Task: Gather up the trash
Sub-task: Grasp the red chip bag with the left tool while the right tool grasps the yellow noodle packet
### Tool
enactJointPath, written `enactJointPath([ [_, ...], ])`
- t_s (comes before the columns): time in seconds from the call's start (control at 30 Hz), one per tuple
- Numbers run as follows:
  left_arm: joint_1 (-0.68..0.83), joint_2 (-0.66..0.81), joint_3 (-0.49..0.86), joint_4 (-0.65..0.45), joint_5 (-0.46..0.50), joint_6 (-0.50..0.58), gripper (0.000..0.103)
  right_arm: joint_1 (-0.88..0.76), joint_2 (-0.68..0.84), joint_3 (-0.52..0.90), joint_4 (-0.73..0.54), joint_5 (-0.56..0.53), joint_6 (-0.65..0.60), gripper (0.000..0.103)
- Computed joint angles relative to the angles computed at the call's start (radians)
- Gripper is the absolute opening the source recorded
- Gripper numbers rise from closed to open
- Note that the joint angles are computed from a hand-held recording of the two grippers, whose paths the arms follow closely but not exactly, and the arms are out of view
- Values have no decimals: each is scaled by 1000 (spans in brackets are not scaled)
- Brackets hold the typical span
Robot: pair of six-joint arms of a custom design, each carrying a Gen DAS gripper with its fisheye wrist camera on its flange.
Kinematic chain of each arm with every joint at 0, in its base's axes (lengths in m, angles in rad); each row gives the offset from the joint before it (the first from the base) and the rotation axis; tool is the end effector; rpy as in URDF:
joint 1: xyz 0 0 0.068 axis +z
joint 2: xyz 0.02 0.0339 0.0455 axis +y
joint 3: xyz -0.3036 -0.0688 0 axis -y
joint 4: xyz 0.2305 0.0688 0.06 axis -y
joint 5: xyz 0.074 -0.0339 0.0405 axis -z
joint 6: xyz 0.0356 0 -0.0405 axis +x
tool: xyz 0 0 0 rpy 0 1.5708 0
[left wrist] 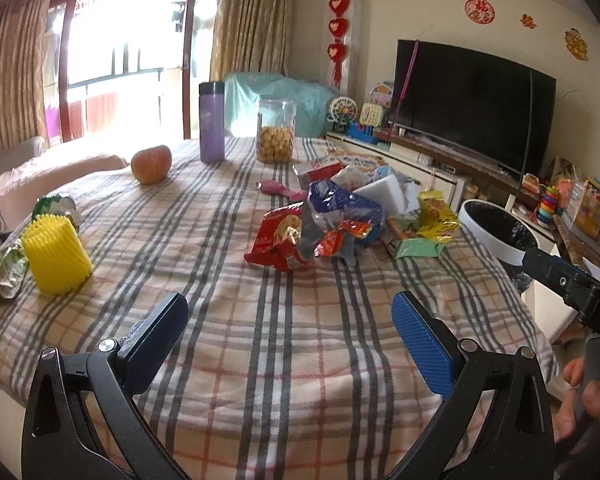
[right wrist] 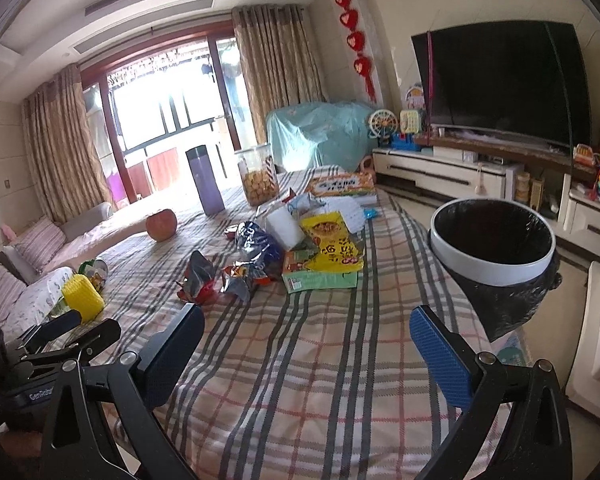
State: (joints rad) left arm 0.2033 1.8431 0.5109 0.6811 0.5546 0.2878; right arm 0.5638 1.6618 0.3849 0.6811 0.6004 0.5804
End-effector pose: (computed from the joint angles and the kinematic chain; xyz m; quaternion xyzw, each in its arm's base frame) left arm 0.2950 0.0417 0.1329 0.1578 0.8560 -0.1342 0.4737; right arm 0.2283 0.1205 0.1546 0.1455 0.8428 0.0226 0.5177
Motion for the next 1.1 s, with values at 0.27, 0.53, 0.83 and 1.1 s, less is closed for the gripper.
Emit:
enactJointPath([
  [0.27, -59, 93, 141, -100, -67, -23, 103, -128, 79, 63, -23, -154, -28, 102],
  [0.53, -126, 181, 308, -229, -135, -36, 92, -250, 142, 148, -72, -274, -67, 99],
  [0.83, -180, 296, 525, -387, -193, -82, 77, -377, 216, 280, -145, -403, -120, 86],
  [1.1, -189, 368, 641, -515, -184, -80, 25, -439, 296, 365, -176, -526, -135, 53],
])
